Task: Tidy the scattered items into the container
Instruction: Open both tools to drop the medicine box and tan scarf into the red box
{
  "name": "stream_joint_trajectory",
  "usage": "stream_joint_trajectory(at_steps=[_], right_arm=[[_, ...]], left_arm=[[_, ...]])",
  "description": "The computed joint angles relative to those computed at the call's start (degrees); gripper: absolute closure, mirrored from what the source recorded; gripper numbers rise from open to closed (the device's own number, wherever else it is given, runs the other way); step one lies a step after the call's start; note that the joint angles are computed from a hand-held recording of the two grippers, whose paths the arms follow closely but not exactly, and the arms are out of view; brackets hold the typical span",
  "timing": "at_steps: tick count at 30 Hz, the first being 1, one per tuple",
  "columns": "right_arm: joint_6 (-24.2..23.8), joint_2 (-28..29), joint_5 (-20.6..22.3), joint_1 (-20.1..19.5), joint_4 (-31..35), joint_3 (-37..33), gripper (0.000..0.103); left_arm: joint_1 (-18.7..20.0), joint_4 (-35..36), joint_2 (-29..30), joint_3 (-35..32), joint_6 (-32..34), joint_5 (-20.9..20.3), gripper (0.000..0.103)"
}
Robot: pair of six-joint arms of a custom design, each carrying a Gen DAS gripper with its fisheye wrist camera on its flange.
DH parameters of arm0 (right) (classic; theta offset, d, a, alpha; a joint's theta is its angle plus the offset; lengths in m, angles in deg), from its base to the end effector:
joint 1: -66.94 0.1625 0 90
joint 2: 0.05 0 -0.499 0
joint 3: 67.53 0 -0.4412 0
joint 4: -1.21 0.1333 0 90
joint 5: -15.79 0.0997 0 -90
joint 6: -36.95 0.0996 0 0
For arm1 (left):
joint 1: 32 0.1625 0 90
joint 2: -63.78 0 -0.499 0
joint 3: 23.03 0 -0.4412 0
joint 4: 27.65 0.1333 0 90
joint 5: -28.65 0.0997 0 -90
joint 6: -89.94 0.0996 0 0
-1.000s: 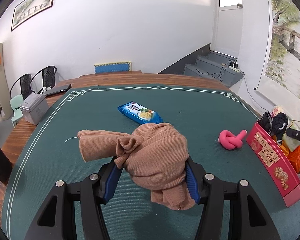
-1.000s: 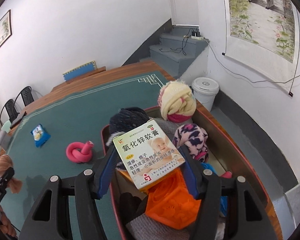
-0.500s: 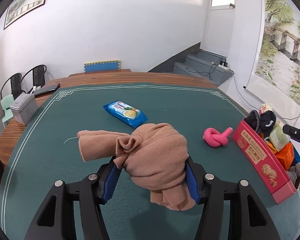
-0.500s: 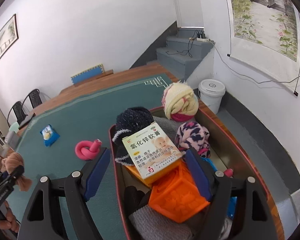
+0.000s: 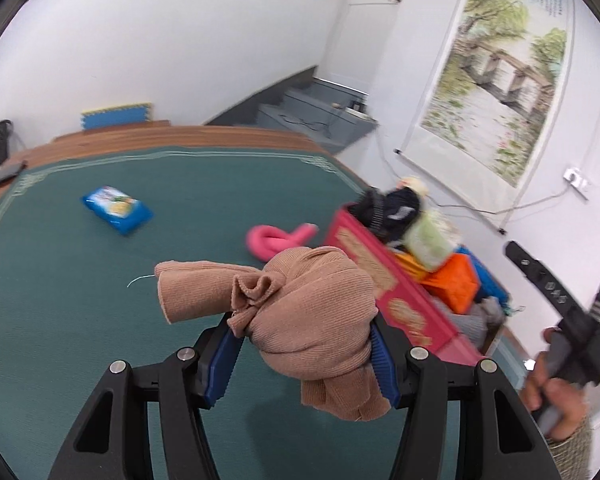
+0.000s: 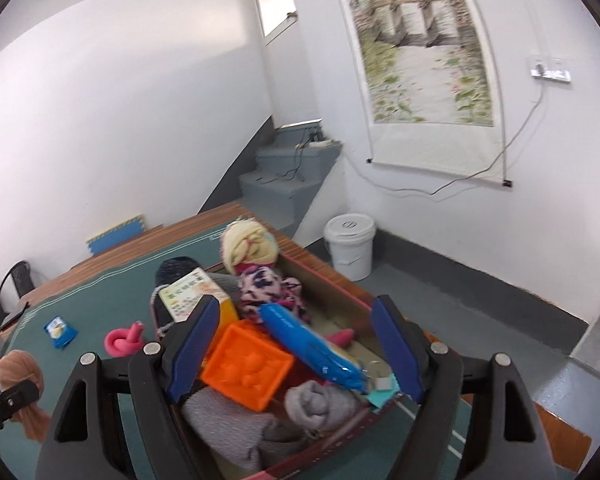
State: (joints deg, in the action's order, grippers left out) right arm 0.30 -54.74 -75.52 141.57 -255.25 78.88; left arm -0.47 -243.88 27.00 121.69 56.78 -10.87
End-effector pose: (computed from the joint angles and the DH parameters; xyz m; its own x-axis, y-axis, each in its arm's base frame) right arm 0.0210 -0.4180 0.1987 -0.8104 0.0782 0.5807 -0.5160 0.3745 -0.7704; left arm -0.2126 -0.3770 0.0126 -0.8940 0.0765 -0.4415 0.3826 0.6431 -0.6633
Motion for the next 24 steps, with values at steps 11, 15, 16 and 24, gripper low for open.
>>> stream_joint_trajectory(at_steps=[11, 15, 16, 24], right_arm=[[7.6, -0.9, 7.5, -5.5, -9.6, 1.4, 0.022], [10.6, -2.8, 10.0, -7.2, -8.3, 2.1, 0.022], [11.1, -3.0, 10.6, -7.6, -8.1, 2.3, 0.022], [12.0, -3.6, 13.3, -8.9, -8.3, 3.5, 0.022]], left_arm=[[0.0, 3.7, 5.3, -13.2, 9.6, -11.1, 0.044], [1.0, 5.1, 6.5, -15.7, 10.7, -13.2, 0.044], [1.4, 5.3, 6.7, -16.2, 11.0, -13.6, 0.044], [2.8, 8.3, 8.2, -18.6, 12.6, -15.2, 0.044]])
